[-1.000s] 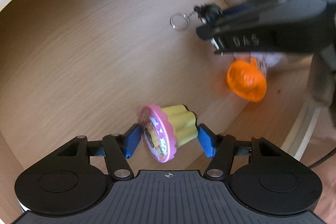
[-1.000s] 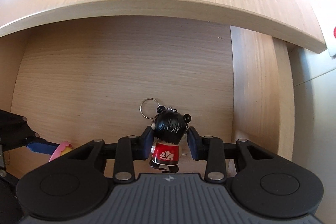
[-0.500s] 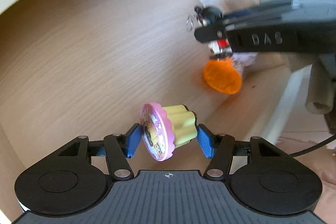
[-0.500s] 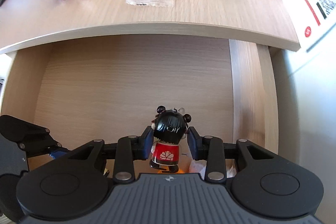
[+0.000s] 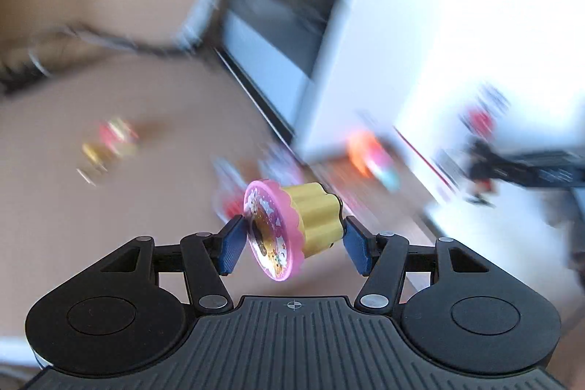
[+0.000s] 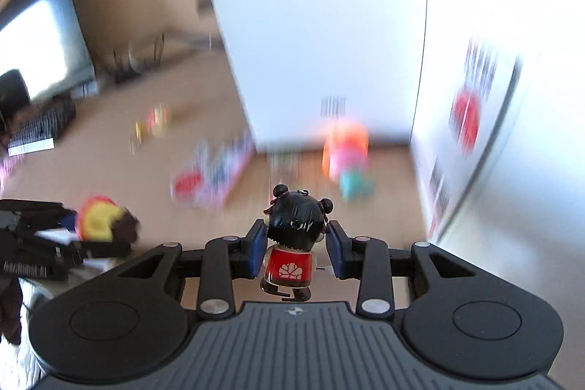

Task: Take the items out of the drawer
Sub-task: 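Carry the cupcake and doll onto the desk top and open the left gripper, then move the left tool back into the drawer while the right gripper releases the doll on the desk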

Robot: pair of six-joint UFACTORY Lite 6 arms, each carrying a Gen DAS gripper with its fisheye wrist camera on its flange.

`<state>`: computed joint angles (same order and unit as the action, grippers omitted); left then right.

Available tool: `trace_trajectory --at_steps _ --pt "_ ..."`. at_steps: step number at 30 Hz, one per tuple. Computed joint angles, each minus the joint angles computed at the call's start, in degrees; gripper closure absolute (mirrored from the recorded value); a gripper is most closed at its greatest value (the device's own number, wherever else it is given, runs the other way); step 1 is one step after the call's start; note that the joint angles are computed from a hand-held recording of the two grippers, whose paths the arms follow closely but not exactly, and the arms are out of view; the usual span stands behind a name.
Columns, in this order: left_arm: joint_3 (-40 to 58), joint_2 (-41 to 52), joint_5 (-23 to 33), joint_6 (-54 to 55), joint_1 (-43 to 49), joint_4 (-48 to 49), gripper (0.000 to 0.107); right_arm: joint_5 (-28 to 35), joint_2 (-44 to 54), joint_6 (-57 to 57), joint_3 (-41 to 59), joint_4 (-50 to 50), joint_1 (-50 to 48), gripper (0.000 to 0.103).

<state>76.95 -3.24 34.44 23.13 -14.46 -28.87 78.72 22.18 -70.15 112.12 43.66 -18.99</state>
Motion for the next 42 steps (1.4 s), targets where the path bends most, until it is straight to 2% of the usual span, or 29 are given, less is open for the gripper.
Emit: trace_trajectory --at_steps 2,5,7,9,11,17,22,24,31,38,40,42 --pt "0.4 3.4 -4.8 1.0 1.5 -1.2 0.044 -2.8 1.8 1.0 2.5 1.2 2.1 0.069" --pt "4.6 11.8 -7.4 3.7 3.5 -3.6 0.044 -5.5 5.8 4.1 6.6 0.0 5.6 0.069" --pt "7.5 17.0 -9.4 0.5 2.9 0.9 0.044 -7.4 6.1 4.2 4.6 -1.4 7.3 0.069" --pt "11.3 23.1 -9.5 -7.0 1.4 9.3 0.055 -10.5 3.8 3.1 -1.5 -2.5 8.7 0.069" --pt "11.9 25.8 -9.7 -13.7 0.2 16.2 0.053 -12.2 3.8 3.0 -3.8 -3.9 9.2 0.069" --pt "11.8 28.0 -12.2 -18.1 -0.6 18.8 0.052 -14.6 4.5 2.1 -6.4 -6.1 8.0 0.069" --pt "9.3 24.4 -14.2 -16.4 0.0 15.3 0.052 -16.5 6.4 2.5 -5.9 -7.1 8.7 0.069" --pt "8.2 22.2 -15.1 -12.4 1.2 10.2 0.053 -17.8 6.6 1.8 -6.8 -7.2 9.3 0.069" --pt "1.4 12.7 -15.0 -7.5 4.2 2.6 0.053 -21.3 9.2 2.2 -8.2 -9.2 13.9 0.069" --pt "-8.1 3.8 -15.0 -6.1 3.8 -1.8 0.053 -27.0 9.9 -2.0 -9.7 -3.4 20.0 0.069" --pt "-10.8 1.5 -14.7 -4.6 2.9 -3.8 0.053 -26.6 11.7 -3.2 -7.8 -0.9 21.1 0.068" --pt "-13.3 -0.5 -14.0 -1.5 1.7 -7.1 0.053 -25.5 14.2 -0.3 -4.2 -2.0 22.1 0.059"
